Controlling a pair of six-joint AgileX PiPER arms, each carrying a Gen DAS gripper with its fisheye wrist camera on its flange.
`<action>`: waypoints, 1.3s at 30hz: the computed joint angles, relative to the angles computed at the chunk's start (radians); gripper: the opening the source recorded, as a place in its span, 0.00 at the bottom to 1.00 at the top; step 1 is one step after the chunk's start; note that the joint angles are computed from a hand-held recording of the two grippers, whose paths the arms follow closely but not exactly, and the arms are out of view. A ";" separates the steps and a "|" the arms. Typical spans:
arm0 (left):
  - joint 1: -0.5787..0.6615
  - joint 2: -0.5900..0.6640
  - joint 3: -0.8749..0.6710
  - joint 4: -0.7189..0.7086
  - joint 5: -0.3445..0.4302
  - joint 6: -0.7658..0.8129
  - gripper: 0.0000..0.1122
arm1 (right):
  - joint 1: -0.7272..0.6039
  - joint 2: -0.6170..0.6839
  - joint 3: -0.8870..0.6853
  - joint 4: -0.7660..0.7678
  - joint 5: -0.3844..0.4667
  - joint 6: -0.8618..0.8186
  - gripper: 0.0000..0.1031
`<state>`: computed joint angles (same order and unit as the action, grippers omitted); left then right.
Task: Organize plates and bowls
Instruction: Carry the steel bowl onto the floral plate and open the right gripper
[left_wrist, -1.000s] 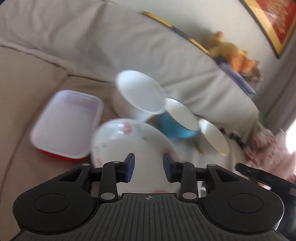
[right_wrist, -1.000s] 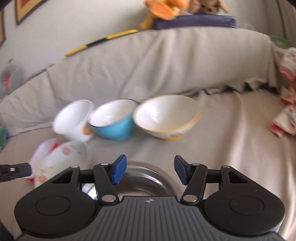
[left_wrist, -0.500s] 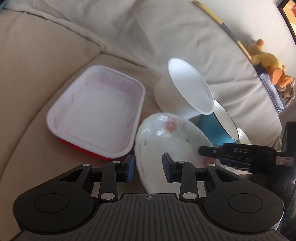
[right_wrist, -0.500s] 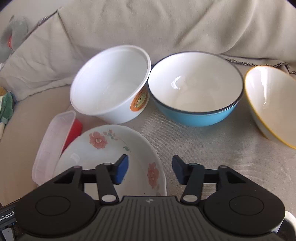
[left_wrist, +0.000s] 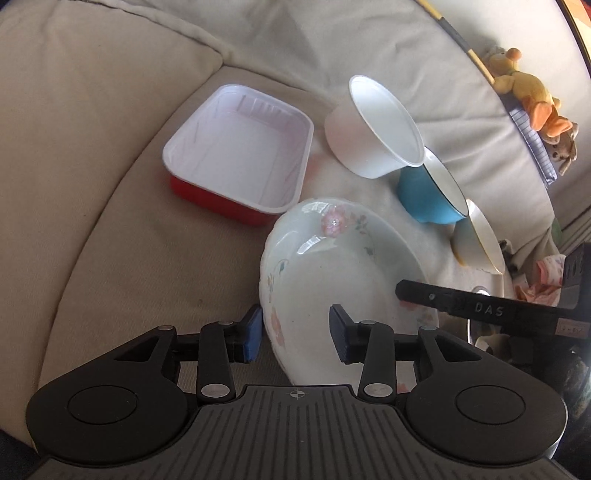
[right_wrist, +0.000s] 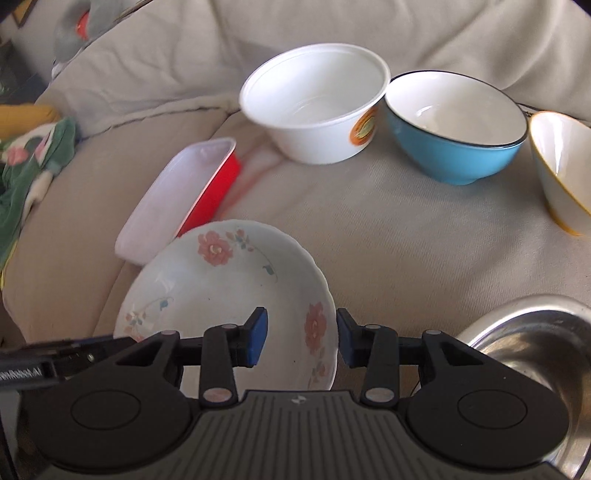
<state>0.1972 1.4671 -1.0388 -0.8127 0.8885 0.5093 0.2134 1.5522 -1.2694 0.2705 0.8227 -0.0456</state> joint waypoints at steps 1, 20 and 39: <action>-0.007 -0.001 -0.001 0.005 -0.006 0.002 0.41 | 0.002 -0.007 0.008 -0.004 -0.008 -0.002 0.39; -0.154 -0.090 -0.093 -0.145 -0.031 0.104 0.45 | -0.367 -0.455 0.231 -0.077 -0.097 -0.111 0.43; -0.706 0.180 -0.230 0.269 -0.283 -0.240 0.49 | -0.745 -0.439 0.502 0.357 -0.037 -0.488 0.36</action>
